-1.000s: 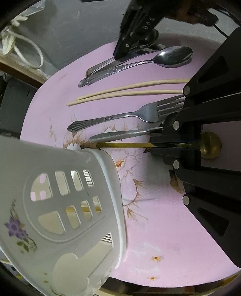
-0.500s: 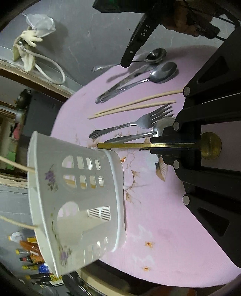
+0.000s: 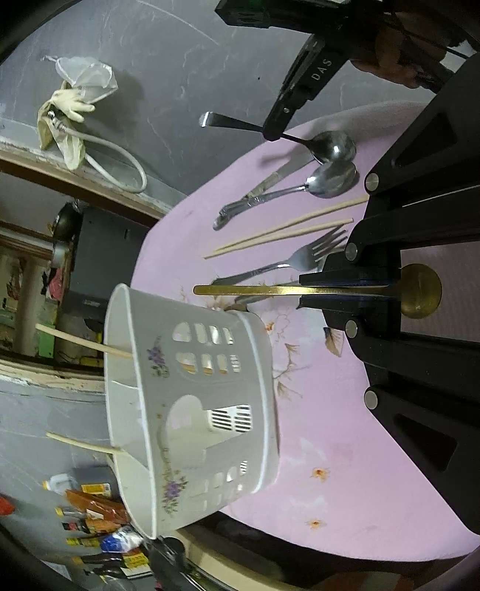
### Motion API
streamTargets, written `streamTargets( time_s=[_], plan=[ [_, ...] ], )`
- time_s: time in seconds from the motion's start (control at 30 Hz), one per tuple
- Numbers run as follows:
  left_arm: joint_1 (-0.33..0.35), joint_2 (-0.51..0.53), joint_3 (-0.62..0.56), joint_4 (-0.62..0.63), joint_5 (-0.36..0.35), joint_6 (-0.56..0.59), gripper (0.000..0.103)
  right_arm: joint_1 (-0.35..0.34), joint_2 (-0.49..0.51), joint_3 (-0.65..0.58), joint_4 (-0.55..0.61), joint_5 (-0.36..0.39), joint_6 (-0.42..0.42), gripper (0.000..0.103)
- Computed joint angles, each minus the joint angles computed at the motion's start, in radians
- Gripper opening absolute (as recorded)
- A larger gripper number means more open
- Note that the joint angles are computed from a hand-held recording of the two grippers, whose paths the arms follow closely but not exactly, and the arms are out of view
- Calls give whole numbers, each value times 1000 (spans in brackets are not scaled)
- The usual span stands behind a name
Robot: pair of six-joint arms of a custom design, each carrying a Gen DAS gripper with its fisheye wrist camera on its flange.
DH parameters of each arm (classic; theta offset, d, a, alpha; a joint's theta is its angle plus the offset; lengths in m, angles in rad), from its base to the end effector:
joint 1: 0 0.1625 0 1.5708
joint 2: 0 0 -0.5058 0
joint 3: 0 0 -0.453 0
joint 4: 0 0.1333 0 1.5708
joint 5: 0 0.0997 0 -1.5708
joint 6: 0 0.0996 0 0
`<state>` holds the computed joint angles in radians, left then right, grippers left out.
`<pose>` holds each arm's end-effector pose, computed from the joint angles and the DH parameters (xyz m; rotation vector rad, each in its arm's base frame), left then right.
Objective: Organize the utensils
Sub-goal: 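Lift the gold spoon with the left tool while the right tool lifts its spoon, then lower both spoons into the white caddy and open both tools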
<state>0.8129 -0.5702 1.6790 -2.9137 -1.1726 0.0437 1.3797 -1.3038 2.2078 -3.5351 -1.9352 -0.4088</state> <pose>-0.3879 -0.6600 -0.0362 1.0336 2.6099 -0.5071 -0.0072 -0.5522 0.3359 0.0029 -2.2695 1.1406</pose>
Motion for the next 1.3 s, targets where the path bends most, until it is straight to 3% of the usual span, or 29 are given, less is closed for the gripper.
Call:
streamTargets(
  time_s=[0.27, 0.5, 0.7, 1.0, 1.3],
  plan=[
    [1, -9, 1, -34, -52, 54, 2, 37, 7, 31, -75, -50, 9, 0],
    [3, -23, -3, -118, -98, 101, 2, 99, 37, 39, -216, -113, -15, 0],
    [12, -35, -19, -168, -125, 111, 2, 140, 53, 14, -253, -136, -25, 0],
    [47, -24, -120, -293, -140, 109, 2, 192, 94, -85, -264, -47, -70, 0],
    [119, 21, -272, -399, -152, 62, 2, 233, 168, -234, -173, 84, -126, 0]
  ],
)
